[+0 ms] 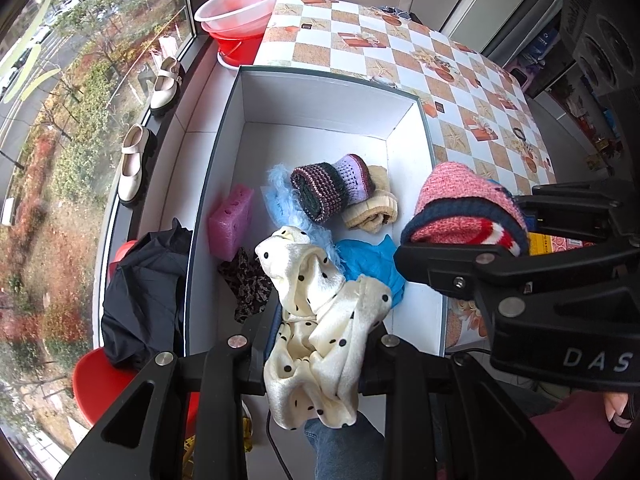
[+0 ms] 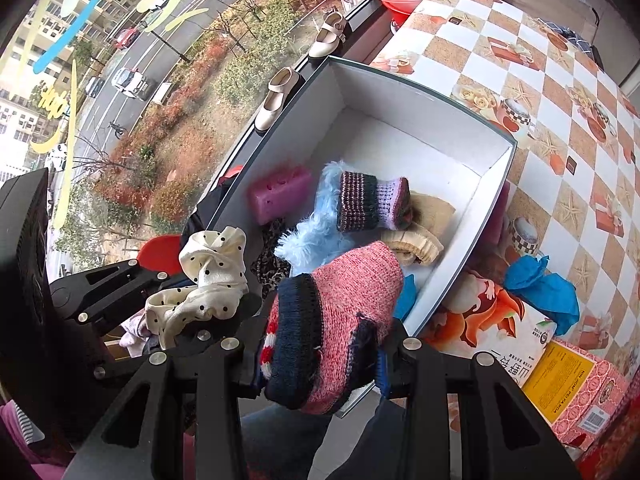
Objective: Organize soft objects
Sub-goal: 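Hold scrunchie and pink sock above the box with both tools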
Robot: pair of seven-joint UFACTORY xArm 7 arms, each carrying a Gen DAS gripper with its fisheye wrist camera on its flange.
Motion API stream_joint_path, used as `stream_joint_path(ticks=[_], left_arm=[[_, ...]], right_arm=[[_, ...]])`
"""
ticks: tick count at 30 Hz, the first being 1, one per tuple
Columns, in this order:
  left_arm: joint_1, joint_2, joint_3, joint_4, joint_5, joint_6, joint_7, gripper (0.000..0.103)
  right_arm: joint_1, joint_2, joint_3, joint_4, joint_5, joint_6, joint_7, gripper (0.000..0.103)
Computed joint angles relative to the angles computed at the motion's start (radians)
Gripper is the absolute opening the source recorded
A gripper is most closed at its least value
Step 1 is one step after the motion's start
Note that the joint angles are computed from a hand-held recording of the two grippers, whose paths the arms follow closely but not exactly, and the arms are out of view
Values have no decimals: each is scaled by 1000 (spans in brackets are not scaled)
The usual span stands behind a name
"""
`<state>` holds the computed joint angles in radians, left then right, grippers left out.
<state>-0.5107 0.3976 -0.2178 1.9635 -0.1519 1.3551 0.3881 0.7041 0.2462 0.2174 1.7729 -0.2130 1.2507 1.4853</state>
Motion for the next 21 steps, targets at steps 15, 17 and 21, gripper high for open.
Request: stream_joint_path(ticks=[15,17,21], left_arm=[[-28,69,14,92,47,44,-48,31],[-35,81,17,109,55,51,-56,32],[-47,108,21,149,64,73,-75,32]], right_arm=[[-14,-4,-5,-17,3,1,-13,40],[-20,-10,-6,-29,6,-6,-17,40],[-33,-16,-6,-46,14,-13,-26,40]])
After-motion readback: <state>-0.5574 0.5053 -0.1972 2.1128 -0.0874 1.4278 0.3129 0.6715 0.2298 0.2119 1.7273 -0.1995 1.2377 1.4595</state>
